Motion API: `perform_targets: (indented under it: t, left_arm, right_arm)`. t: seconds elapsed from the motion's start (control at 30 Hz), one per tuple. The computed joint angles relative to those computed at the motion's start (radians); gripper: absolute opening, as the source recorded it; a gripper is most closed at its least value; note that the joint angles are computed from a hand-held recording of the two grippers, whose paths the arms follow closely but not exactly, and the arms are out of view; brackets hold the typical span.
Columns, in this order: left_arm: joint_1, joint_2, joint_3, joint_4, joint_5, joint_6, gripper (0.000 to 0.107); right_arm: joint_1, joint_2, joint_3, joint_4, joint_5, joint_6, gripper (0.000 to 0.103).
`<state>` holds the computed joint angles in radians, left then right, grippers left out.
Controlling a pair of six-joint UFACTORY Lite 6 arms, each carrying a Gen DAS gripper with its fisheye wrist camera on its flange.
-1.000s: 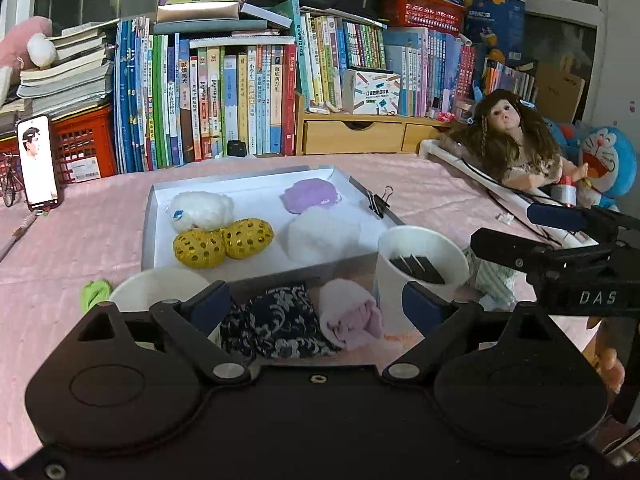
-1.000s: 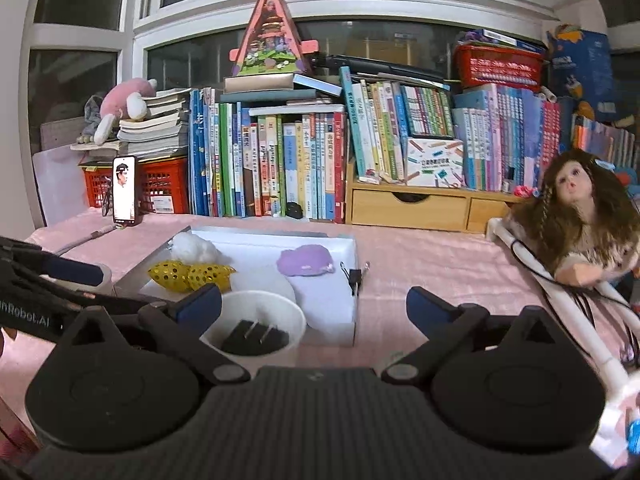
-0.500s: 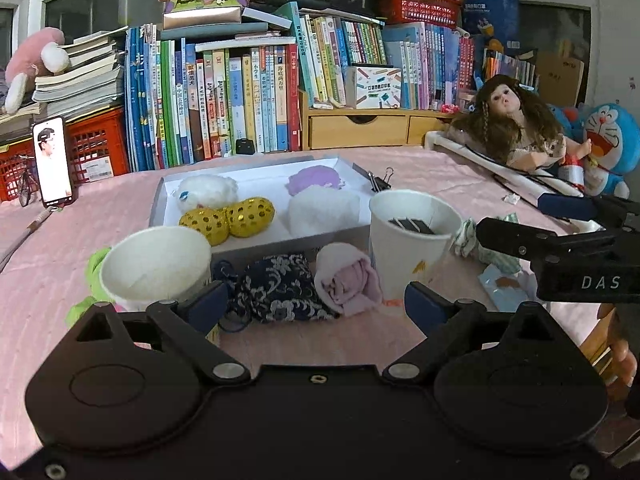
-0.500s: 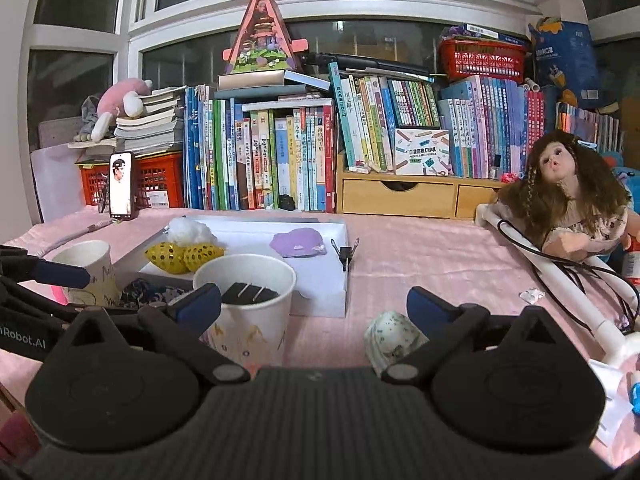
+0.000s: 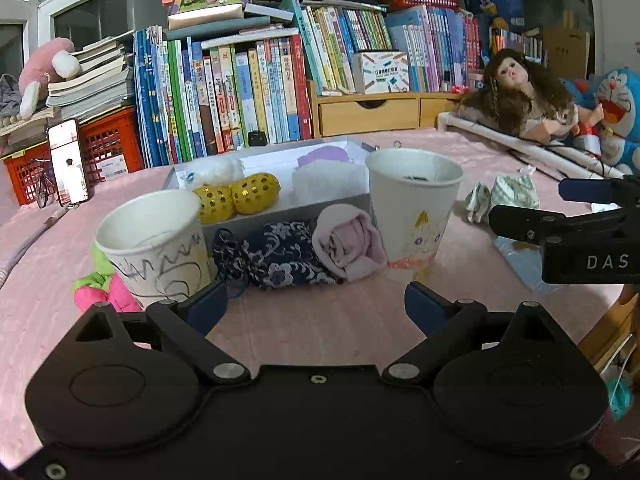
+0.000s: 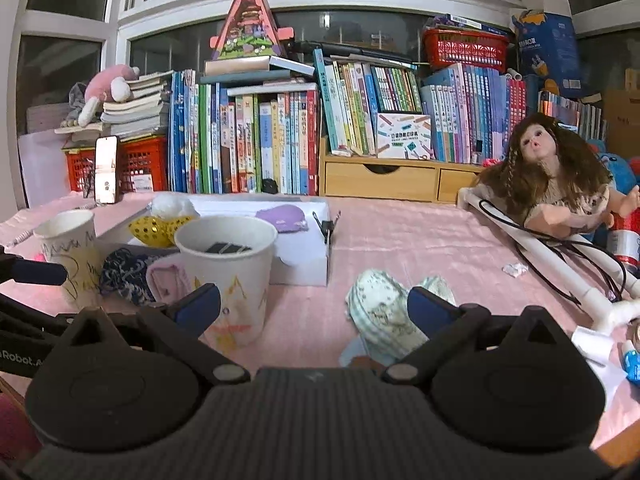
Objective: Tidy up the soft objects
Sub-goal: 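Move both tools back toward the remaining cloths on the table, then close the left gripper on the pink folded cloth while the right tool reaches the white tissue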
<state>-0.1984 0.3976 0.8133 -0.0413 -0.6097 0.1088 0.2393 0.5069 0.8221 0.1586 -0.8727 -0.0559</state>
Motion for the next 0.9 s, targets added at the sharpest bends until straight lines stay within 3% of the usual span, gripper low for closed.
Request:
perform_targets:
  t: [0.17, 0.37, 0.73, 0.9]
  left_arm:
    - [-0.028, 0.056, 0.026, -0.052, -0.043, 0.004, 0.091]
    - [-0.04, 0.083, 0.046, -0.052, -0.112, -0.034, 0.075]
    - [-0.03, 0.201, 0.207, -0.072, -0.097, -0.07, 0.046]
    - [-0.017, 0.254, 0.277, -0.044, -0.075, -0.119, 0.041]
  right_arm:
    - [0.009, 0.025, -0.007, 0.049, -0.02, -0.028, 0.103]
    - [-0.015, 0.036, -0.024, 0.039, -0.023, 0.002, 0.103]
    - [-0.029, 0.043, -0.041, 0.005, -0.017, 0.016, 0.102]
    - [-0.014, 0.059, -0.024, 0.022, 0.003, -0.024, 0.098]
